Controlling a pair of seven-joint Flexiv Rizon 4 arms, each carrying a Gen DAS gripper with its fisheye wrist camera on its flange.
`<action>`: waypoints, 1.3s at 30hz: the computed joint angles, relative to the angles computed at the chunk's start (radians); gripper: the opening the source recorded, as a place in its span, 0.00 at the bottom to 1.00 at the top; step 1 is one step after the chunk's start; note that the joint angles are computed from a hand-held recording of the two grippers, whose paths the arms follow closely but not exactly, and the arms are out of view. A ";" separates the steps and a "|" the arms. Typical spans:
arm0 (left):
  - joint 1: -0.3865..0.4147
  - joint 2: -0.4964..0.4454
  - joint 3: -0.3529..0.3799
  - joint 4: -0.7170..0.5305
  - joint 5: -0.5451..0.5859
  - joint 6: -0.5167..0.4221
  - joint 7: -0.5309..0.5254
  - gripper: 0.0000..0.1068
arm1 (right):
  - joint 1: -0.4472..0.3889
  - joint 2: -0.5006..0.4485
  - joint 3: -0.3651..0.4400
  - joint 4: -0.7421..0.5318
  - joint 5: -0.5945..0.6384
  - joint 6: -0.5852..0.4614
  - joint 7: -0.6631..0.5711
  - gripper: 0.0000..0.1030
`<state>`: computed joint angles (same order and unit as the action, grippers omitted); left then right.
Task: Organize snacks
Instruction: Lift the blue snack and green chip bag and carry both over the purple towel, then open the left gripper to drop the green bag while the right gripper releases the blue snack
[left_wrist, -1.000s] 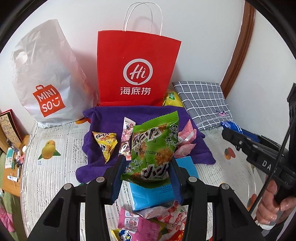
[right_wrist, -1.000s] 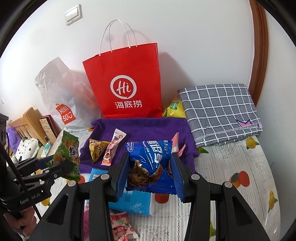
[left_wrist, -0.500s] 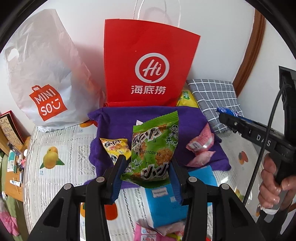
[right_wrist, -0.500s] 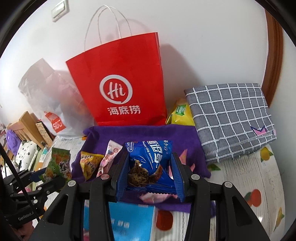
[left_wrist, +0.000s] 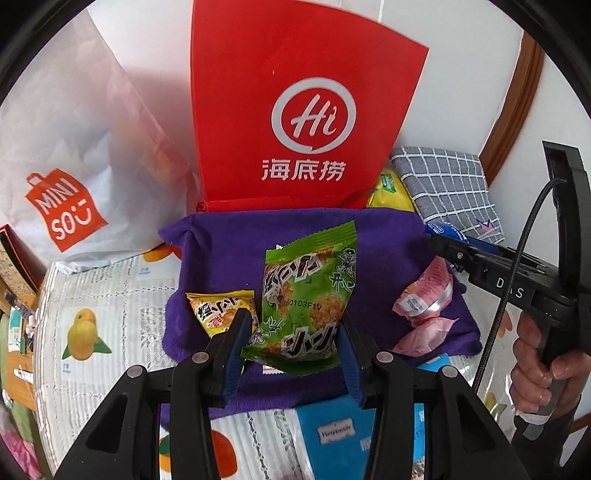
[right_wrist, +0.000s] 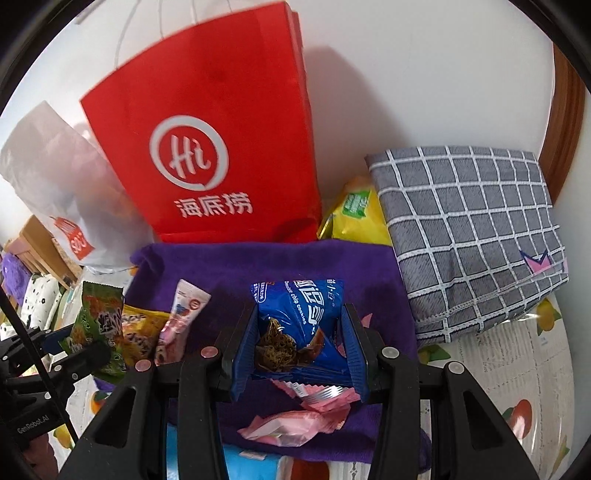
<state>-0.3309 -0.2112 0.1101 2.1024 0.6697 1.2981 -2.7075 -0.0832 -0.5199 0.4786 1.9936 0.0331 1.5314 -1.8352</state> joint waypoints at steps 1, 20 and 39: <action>0.004 -0.007 -0.002 -0.002 -0.004 0.003 0.005 0.41 | 0.004 -0.009 -0.005 -0.007 -0.001 -0.003 0.002 0.43; -0.031 -0.138 0.074 0.024 -0.234 0.166 0.221 0.41 | 0.002 -0.108 -0.007 -0.055 -0.045 -0.013 -0.014 0.43; -0.028 -0.197 0.050 0.083 -0.548 0.285 0.451 0.41 | 0.092 -0.107 -0.114 -0.044 -0.118 -0.024 0.048 0.44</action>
<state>-0.3585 -0.4078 0.1598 2.1852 0.1215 1.5828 -2.2569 0.0092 -0.6272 0.3647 1.9497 -0.0852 1.5075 -1.7869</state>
